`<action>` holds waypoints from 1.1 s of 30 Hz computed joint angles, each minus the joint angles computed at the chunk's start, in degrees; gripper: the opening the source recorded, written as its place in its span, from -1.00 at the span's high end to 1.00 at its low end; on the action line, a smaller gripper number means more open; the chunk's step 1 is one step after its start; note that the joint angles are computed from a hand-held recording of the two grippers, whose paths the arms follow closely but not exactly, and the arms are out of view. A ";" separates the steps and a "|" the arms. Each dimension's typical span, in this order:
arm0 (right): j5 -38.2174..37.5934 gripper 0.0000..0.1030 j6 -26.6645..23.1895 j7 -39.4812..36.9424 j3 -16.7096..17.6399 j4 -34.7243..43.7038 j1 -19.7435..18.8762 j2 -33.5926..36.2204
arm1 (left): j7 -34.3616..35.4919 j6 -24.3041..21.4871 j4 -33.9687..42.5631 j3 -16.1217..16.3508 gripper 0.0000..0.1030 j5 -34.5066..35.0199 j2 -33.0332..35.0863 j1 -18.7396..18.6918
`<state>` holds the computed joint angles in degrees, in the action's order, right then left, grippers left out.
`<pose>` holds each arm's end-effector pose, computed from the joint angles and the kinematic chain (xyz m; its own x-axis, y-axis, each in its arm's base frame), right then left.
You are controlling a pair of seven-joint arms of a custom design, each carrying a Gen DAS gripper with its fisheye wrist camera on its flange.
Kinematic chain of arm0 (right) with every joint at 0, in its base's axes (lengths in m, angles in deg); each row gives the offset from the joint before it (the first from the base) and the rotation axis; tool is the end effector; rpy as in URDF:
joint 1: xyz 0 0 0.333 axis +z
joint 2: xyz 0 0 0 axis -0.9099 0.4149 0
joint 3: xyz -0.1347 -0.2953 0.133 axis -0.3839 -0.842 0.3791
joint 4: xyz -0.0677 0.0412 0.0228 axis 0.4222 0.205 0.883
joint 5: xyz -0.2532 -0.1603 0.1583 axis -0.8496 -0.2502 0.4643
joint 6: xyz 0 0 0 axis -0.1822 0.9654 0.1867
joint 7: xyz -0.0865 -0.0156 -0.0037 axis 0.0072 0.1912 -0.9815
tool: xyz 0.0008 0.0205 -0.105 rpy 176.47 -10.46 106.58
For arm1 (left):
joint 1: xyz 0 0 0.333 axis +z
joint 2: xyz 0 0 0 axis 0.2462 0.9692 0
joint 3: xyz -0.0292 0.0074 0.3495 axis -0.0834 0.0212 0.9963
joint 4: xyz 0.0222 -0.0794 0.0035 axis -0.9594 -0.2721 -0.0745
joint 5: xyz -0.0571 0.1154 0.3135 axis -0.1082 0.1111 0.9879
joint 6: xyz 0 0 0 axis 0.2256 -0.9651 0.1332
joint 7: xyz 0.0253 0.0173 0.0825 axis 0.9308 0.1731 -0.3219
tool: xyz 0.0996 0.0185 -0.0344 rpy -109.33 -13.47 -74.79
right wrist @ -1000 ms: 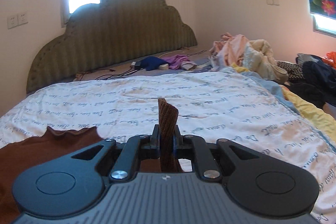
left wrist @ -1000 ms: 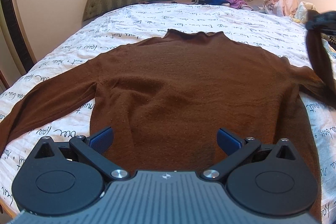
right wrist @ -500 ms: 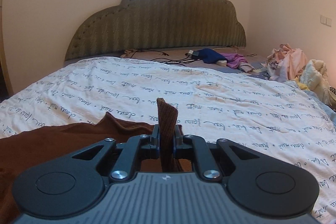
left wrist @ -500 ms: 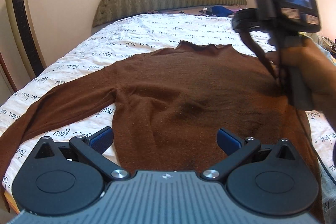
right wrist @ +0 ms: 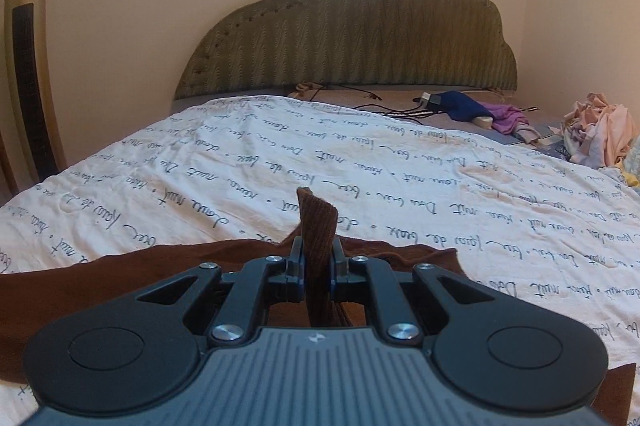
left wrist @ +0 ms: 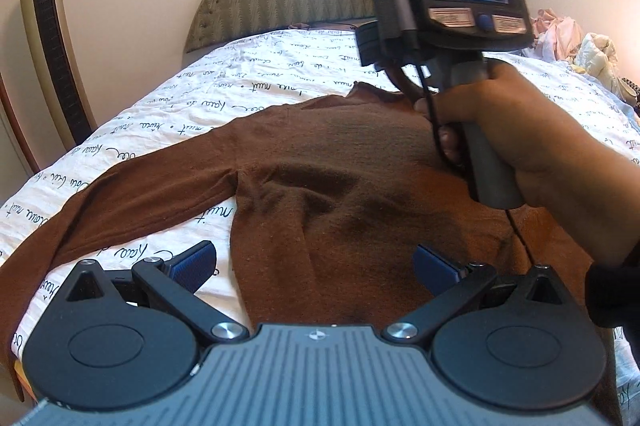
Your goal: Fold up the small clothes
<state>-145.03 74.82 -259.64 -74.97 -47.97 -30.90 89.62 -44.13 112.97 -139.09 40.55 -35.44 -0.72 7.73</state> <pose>0.5672 0.3456 0.5060 -0.3130 -0.9490 0.0369 -0.4691 0.1207 -0.8749 0.3953 -0.2756 0.5227 -0.4515 -0.8897 -0.0676 -0.5349 0.3306 -0.7775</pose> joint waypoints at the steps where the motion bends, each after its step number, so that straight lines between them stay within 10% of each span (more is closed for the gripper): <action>1: 0.01 0.80 0.64 -0.59 0.19 1.06 -0.03 0.78 | 0.23 -0.06 -0.06 0.14 -1.00 -0.42 0.00 -0.14; 9: 3.36 0.66 6.99 -7.22 -0.16 6.47 0.10 5.23 | 1.57 -0.76 -0.07 0.09 -1.00 -1.77 0.27 -0.46; 13: 13.62 -0.49 13.66 -12.20 0.64 3.92 -2.86 5.16 | 2.56 -1.34 -0.02 0.66 -1.00 -3.17 0.49 -1.36; 19: 10.94 -0.48 31.31 3.03 -4.54 -6.51 -2.95 0.29 | 1.65 -1.78 0.28 0.94 -1.00 -3.31 0.62 -1.68; 23: 29.08 -0.48 22.85 -17.22 3.16 -5.20 -7.71 1.90 | -1.76 -2.15 0.82 0.45 -1.00 0.27 0.42 -0.85; 27: 21.18 -0.48 25.91 -9.32 -3.84 -7.69 -1.72 -0.08 | -5.90 -3.41 1.15 0.92 -1.00 3.45 -0.20 -0.12; 33: 14.09 -0.48 22.10 -9.89 -4.09 -6.72 0.83 -1.65 | -15.88 -10.03 2.57 1.58 -1.00 14.09 -1.40 2.21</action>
<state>-130.94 96.91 -269.53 -79.06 -54.69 -30.07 87.97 -60.01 102.94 -136.52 42.13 -21.35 -2.11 9.93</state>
